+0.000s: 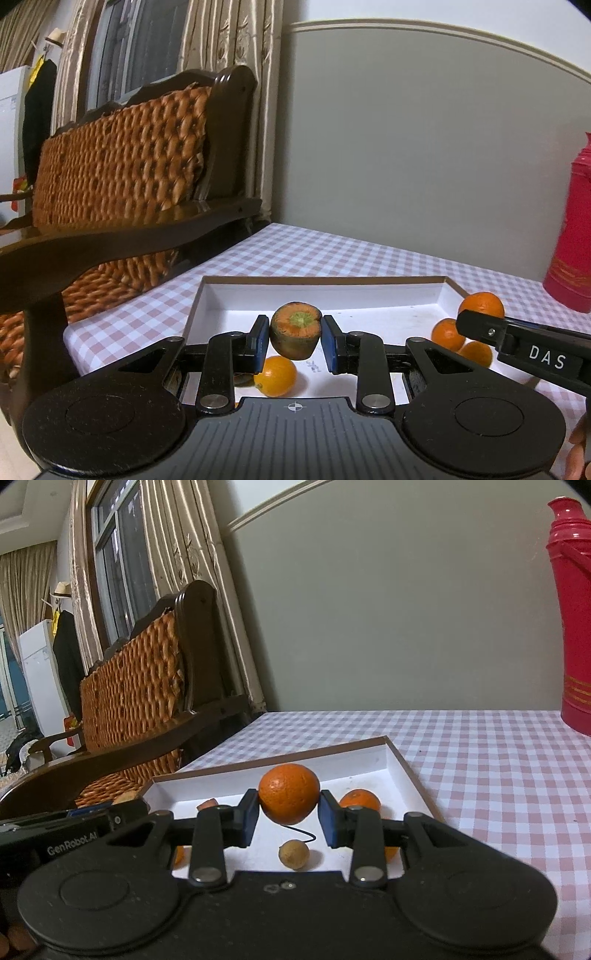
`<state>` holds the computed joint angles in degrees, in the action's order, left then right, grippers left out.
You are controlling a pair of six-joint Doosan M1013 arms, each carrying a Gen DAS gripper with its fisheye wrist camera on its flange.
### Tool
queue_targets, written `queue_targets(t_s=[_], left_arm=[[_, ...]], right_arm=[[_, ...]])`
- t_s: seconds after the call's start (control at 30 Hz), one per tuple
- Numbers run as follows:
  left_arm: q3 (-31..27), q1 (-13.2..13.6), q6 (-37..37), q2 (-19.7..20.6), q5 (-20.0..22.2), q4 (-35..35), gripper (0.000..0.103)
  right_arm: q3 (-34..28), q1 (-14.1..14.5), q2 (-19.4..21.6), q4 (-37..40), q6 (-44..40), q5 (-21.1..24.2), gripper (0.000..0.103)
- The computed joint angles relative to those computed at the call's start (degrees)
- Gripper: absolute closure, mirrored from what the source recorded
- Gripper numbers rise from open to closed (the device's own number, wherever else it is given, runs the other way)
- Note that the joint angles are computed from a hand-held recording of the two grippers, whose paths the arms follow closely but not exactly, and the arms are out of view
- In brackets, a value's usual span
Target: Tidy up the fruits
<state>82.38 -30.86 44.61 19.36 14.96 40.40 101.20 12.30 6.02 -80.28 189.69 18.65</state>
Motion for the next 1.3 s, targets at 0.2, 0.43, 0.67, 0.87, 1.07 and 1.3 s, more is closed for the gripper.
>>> queue_targets(t_s=[0.2, 0.43, 0.67, 0.87, 1.07, 1.3], left_arm=[[-1.8, 0.3, 1.2, 1.4, 1.8, -1.6, 0.072], [-4.5, 0.5, 2.2, 3.3, 4.3, -2.9, 0.072], [-6.9, 0.8, 4.9, 5.0, 6.8, -6.3, 0.072], [-10.7, 0.8, 7.8, 7.1, 12.0, -10.9, 0.001], [-9.2, 0.1, 0.7, 6.1, 9.6, -2.5, 0.0], [-7.1, -0.4, -5.6, 4.0, 9.3, 3.8, 0.0]], right_arm=[[-1.6, -0.9, 1.4, 5.4, -5.1, -0.2, 0.077], [-3.9, -1.8, 3.1, 13.2, -13.8, -0.3, 0.077], [-6.7, -2.7, 4.8, 23.4, -25.0, 0.6, 0.077], [-6.5, -2.4, 4.9, 14.4, -15.5, 2.7, 0.029], [-3.6, -2.1, 3.0, -2.5, 2.3, 2.0, 0.023], [-1.1, -1.2, 0.5, -13.4, 12.2, 3.3, 0.014]])
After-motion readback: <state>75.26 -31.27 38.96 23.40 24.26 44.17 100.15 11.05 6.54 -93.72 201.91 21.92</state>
